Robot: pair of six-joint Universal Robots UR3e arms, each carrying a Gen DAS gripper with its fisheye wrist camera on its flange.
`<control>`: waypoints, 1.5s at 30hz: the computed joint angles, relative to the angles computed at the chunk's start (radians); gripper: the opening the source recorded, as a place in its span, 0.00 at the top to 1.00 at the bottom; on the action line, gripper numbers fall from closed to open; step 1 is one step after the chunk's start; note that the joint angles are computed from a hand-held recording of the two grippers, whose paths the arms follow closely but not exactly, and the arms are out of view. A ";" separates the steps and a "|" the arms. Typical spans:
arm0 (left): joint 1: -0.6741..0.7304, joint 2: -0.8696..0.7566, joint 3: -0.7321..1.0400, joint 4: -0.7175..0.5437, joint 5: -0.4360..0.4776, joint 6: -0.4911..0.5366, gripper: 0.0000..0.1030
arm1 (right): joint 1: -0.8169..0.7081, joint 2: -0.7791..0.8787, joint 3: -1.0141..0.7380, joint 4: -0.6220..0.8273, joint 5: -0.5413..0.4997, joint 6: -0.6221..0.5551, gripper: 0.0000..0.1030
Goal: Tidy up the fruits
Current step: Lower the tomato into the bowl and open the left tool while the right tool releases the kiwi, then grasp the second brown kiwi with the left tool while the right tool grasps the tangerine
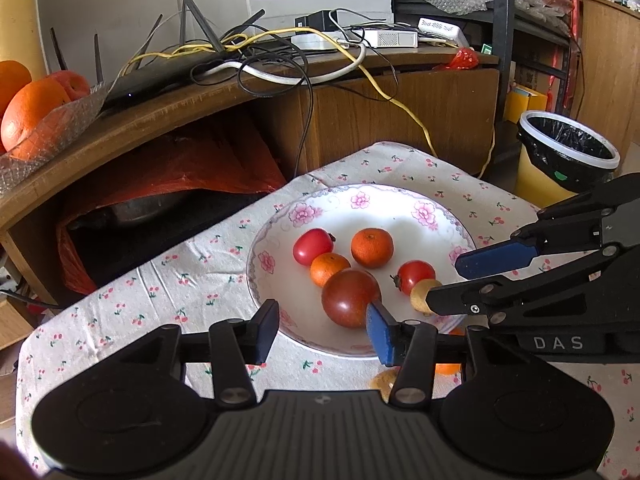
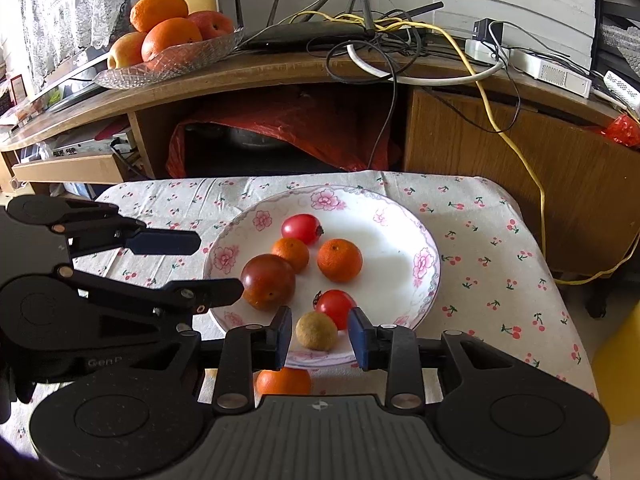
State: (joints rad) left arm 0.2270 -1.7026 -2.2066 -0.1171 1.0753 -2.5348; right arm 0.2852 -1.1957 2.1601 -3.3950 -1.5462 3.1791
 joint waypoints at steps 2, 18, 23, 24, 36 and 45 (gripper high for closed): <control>0.004 0.007 -0.008 -0.008 -0.002 0.011 0.45 | 0.001 -0.007 0.009 0.001 0.006 0.000 0.74; 0.038 0.150 -0.099 -0.143 -0.041 0.148 0.45 | -0.005 -0.090 0.117 0.058 0.040 -0.002 0.72; 0.042 0.164 -0.107 -0.173 -0.041 0.176 0.44 | -0.007 -0.093 0.120 0.083 0.068 -0.007 0.71; 0.045 0.164 -0.104 -0.183 -0.041 0.180 0.44 | -0.009 -0.094 0.121 0.086 0.074 -0.006 0.71; 0.078 0.191 -0.116 -0.258 -0.047 0.249 0.44 | -0.013 -0.042 0.084 0.077 0.110 0.002 0.71; 0.061 0.163 -0.108 -0.249 -0.024 0.244 0.44 | -0.003 -0.003 0.051 0.068 0.092 0.005 0.69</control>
